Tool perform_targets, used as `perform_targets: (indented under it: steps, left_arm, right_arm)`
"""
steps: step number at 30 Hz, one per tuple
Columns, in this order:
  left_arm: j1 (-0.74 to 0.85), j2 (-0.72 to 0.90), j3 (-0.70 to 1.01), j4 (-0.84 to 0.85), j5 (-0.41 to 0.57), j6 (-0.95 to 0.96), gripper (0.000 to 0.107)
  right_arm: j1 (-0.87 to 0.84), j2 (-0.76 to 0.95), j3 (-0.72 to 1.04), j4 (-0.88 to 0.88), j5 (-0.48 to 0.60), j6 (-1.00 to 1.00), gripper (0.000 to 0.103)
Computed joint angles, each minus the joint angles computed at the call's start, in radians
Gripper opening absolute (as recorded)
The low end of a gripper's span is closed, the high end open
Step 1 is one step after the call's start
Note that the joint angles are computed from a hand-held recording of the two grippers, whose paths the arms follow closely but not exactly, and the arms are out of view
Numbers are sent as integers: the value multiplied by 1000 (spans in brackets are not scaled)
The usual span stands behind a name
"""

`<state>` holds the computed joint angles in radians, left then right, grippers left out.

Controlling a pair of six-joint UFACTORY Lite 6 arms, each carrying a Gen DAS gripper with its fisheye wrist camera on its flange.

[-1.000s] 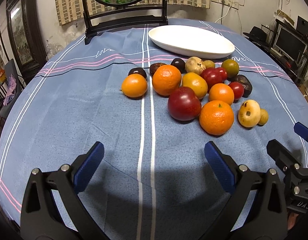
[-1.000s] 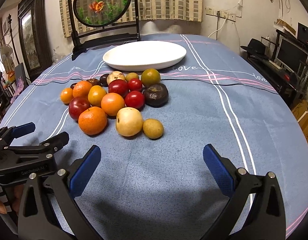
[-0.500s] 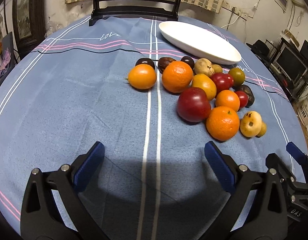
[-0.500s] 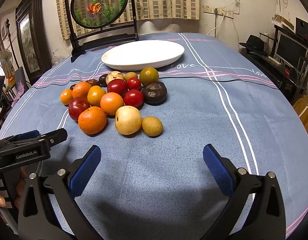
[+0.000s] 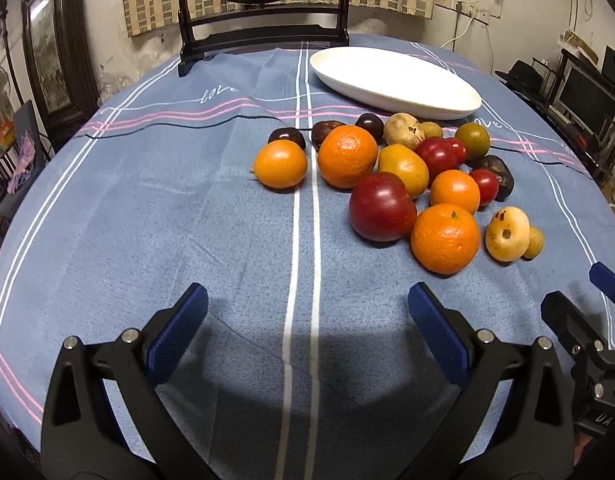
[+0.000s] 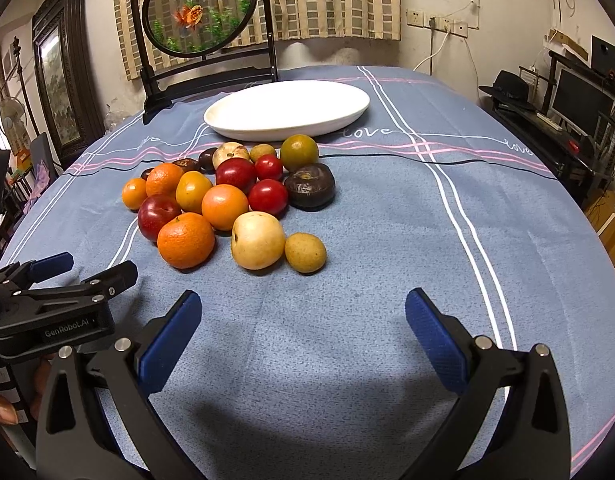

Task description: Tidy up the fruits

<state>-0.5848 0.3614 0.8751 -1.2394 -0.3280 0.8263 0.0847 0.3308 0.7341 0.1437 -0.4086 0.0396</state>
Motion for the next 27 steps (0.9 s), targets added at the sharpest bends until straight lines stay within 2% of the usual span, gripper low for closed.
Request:
perform_targets:
  steps: [23,25,27]
  left_arm:
    - [4,-8,-13,2,-3,6,101]
    - [2,-7,-12,4,-2,6,101]
    - [2,-14,-21,31,4,-7,101]
  right_arm:
    - [-3,5,4,-7,4,5,102]
    - [-2,4,14,-8,15,-25,102]
    - [9,-4,38,90,50,-170,102]
